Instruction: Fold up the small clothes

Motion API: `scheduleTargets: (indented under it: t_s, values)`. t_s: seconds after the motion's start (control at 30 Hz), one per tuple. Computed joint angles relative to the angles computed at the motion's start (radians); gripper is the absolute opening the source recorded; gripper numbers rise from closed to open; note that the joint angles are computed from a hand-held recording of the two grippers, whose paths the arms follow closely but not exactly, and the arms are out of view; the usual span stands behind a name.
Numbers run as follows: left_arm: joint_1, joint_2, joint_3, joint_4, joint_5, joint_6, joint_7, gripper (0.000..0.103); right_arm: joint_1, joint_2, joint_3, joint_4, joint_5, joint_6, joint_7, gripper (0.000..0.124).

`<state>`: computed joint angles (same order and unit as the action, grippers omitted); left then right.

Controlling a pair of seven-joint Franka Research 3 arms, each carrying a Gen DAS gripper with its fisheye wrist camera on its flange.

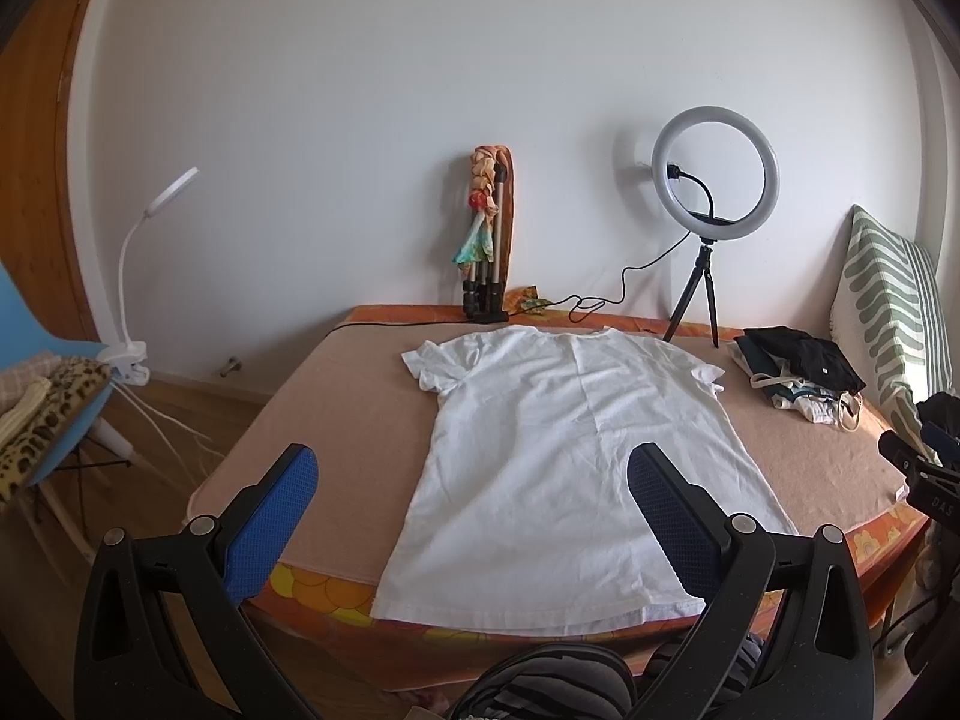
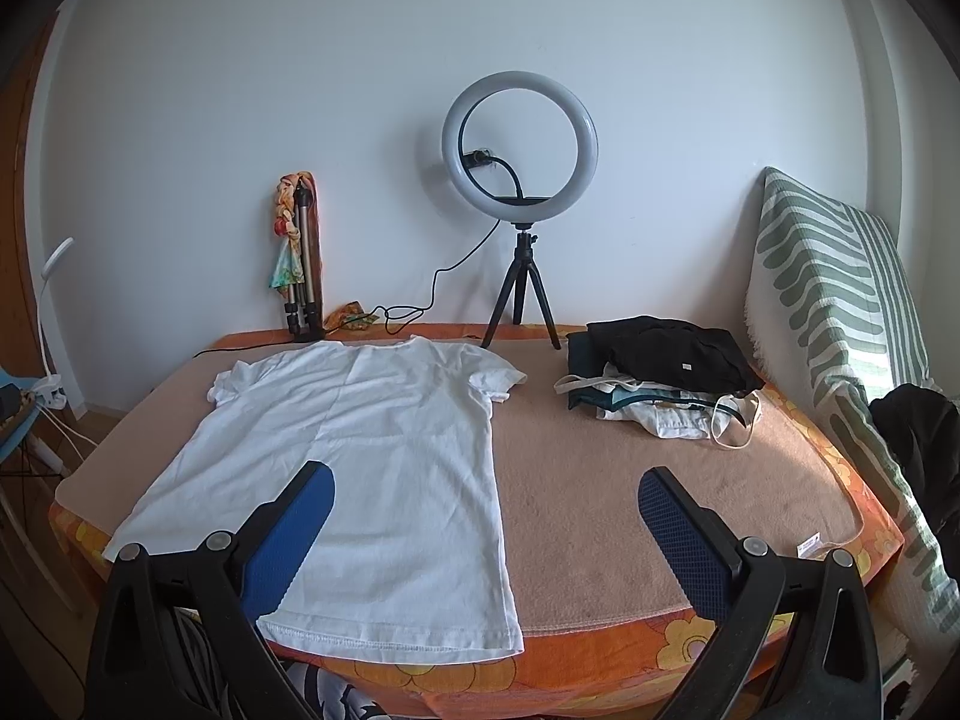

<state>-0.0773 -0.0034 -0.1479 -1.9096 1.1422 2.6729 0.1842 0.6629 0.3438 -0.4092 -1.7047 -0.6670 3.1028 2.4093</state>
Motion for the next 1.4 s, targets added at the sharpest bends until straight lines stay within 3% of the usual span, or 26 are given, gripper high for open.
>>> scheduleTargets:
  t_s: [0.9,1.2,1.4]
  values:
    - [0.004,0.007,0.008,-0.007,-0.008,0.01,-0.008,0.103,-0.007,0.009,0.016,0.009,0.025,-0.008,-0.032,0.103]
    - [0.027,0.017,0.027,-0.042,-0.002,0.018,-0.034,0.103,-0.089,0.064,0.138,0.105,0.176,-0.038,-0.207,0.099]
    - [0.066,0.03,0.052,-0.106,-0.084,0.134,0.022,0.103,-0.21,0.171,0.33,0.298,0.38,-0.104,-0.472,0.096]
